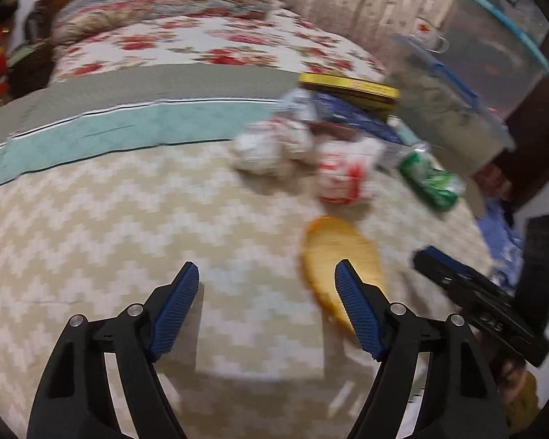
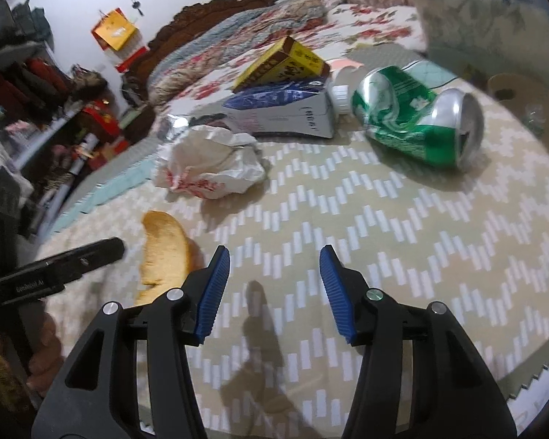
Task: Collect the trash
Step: 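Grasp the bread crust with the left tool while the right tool grasps the white crumpled bag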
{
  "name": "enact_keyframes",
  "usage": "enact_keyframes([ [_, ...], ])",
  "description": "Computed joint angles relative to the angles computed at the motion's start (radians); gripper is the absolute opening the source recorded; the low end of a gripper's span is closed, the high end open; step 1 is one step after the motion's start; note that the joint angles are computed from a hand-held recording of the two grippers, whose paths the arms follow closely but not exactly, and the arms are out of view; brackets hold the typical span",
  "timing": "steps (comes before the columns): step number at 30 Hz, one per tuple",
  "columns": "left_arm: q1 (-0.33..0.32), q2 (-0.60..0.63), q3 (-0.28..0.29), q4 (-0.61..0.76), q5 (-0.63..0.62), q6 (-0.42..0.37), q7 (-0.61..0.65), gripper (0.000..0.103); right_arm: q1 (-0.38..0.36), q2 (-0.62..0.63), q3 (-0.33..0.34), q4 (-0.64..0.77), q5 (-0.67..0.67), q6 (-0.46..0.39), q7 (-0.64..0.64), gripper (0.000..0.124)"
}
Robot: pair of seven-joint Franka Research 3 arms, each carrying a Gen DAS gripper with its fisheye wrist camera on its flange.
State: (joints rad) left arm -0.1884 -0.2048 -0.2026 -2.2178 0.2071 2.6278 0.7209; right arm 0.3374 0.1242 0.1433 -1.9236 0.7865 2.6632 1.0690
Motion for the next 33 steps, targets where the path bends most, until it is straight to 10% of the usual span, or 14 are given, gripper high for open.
enact_keyframes([
  [11,-0.031,0.112,0.003,0.097,-0.107,-0.004,0.139,0.047,-0.014,0.237,0.018,0.413,-0.072,-0.259,-0.040,0.080],
  [15,-0.028,0.146,-0.009,0.136,-0.065,-0.038,0.123,0.006,-0.010,0.357,0.036,0.564,-0.186,-0.341,0.066,0.064],
  [21,-0.035,0.119,-0.014,0.132,-0.056,-0.021,0.114,0.003,-0.097,0.206,0.062,0.376,0.009,-0.363,-0.089,0.032],
  [33,-0.085,0.336,-0.048,0.479,-0.051,-0.092,0.212,0.003,-0.162,-0.103,-0.086,-0.005,0.508,-0.271,-0.414,0.028],
])
